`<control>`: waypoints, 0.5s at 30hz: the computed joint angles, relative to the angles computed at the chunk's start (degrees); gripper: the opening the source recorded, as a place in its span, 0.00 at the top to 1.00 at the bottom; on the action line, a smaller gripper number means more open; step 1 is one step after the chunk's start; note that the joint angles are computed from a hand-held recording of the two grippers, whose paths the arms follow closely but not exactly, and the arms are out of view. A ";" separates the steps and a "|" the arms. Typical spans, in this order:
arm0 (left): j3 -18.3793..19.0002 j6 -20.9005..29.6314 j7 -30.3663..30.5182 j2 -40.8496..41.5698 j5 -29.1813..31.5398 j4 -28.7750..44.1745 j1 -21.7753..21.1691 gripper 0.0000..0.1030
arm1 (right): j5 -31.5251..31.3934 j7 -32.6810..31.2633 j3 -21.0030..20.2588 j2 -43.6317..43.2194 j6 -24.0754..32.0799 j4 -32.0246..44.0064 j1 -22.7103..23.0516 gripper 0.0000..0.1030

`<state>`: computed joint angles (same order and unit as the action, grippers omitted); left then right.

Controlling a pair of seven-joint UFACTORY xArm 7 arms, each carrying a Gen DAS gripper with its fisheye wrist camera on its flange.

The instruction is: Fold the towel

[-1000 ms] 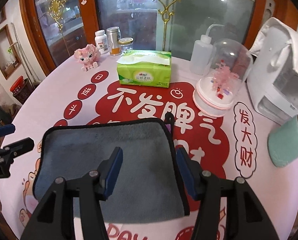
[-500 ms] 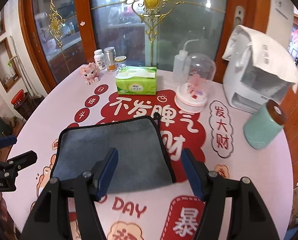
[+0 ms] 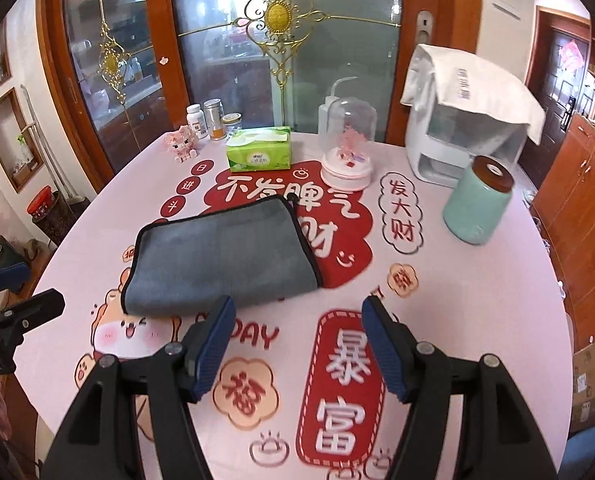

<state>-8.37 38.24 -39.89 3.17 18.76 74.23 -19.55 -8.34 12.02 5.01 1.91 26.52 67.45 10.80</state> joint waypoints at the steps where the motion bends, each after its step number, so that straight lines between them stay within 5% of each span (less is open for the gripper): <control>1: -0.21 -0.05 -0.43 -0.78 0.36 -0.70 -0.27 0.00 | 0.40 0.04 0.00 -1.47 -0.18 -1.56 -0.02 0.36; 15: -5.70 -0.58 -9.95 -12.05 3.41 -10.46 -1.29 0.00 | 1.02 2.02 1.47 -20.47 -0.81 -18.47 -1.95 0.36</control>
<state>-14.08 37.65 -49.84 -8.88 22.17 63.77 -20.84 -7.33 14.04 6.48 -18.57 25.71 48.98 8.85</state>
